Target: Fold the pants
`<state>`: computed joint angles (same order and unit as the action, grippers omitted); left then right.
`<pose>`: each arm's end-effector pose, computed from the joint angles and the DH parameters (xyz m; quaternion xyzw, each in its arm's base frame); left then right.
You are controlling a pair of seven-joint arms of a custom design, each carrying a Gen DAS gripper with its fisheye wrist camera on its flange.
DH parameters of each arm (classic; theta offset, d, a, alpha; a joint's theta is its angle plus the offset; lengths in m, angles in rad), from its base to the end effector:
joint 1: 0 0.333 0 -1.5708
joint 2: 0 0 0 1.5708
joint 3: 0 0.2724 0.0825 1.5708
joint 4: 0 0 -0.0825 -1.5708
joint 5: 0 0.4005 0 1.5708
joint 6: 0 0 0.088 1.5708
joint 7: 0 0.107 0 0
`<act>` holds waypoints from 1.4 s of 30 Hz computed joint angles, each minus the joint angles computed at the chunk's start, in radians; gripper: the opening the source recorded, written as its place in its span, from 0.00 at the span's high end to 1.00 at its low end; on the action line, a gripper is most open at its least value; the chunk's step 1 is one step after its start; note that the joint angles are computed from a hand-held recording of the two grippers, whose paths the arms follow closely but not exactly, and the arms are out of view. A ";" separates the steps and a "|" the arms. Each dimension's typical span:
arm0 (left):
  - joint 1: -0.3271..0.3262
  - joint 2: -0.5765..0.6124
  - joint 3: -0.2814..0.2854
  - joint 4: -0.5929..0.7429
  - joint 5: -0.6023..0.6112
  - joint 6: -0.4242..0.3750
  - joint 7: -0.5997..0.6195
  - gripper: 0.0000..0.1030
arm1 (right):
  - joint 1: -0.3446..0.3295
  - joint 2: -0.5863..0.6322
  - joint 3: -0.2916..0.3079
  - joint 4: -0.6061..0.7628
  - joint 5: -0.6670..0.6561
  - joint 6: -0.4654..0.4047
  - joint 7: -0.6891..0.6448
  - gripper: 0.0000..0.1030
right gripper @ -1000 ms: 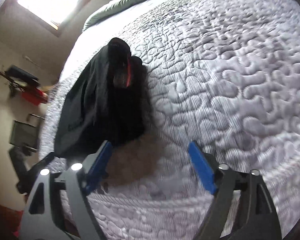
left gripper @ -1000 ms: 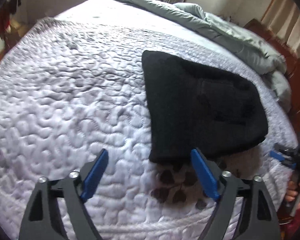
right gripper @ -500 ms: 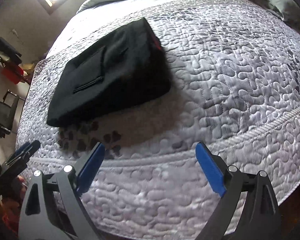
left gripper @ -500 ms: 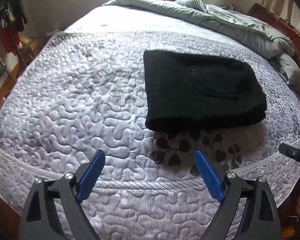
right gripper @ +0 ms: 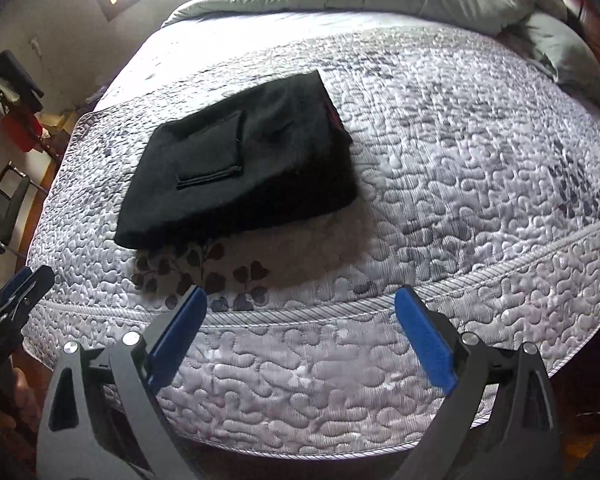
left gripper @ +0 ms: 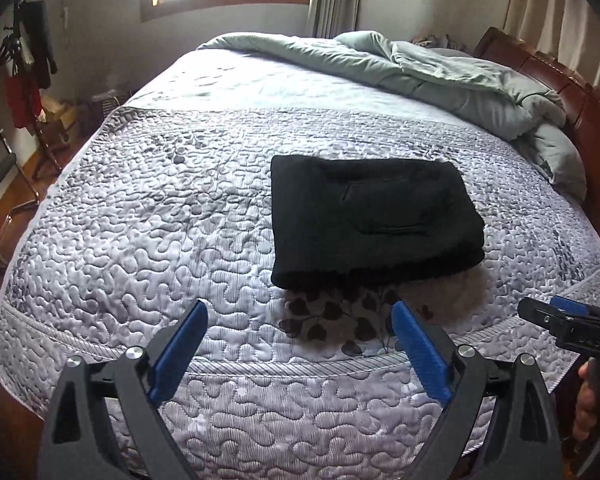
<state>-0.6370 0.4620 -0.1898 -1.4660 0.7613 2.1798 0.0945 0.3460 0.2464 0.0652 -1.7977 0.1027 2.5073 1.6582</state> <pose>0.5172 -0.4937 0.4080 -0.7680 0.5565 -0.2204 0.2280 0.6127 0.2636 0.4118 -0.7677 0.5965 -0.0770 0.2209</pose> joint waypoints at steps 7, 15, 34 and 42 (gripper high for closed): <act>-0.020 0.008 0.002 0.038 0.020 -0.052 0.012 0.08 | 0.020 -0.006 -0.001 0.014 -0.044 -0.009 0.019 0.07; -0.040 0.034 0.008 0.093 0.026 -0.115 0.038 0.08 | 0.033 0.006 -0.001 0.035 -0.079 -0.029 0.054 0.07; -0.047 0.052 0.013 0.117 0.013 -0.128 0.054 0.05 | 0.042 0.005 -0.005 0.039 -0.109 -0.035 0.064 0.07; -0.028 0.055 0.010 0.103 -0.021 -0.117 0.067 0.04 | 0.038 0.017 -0.004 0.049 -0.105 -0.052 0.074 0.07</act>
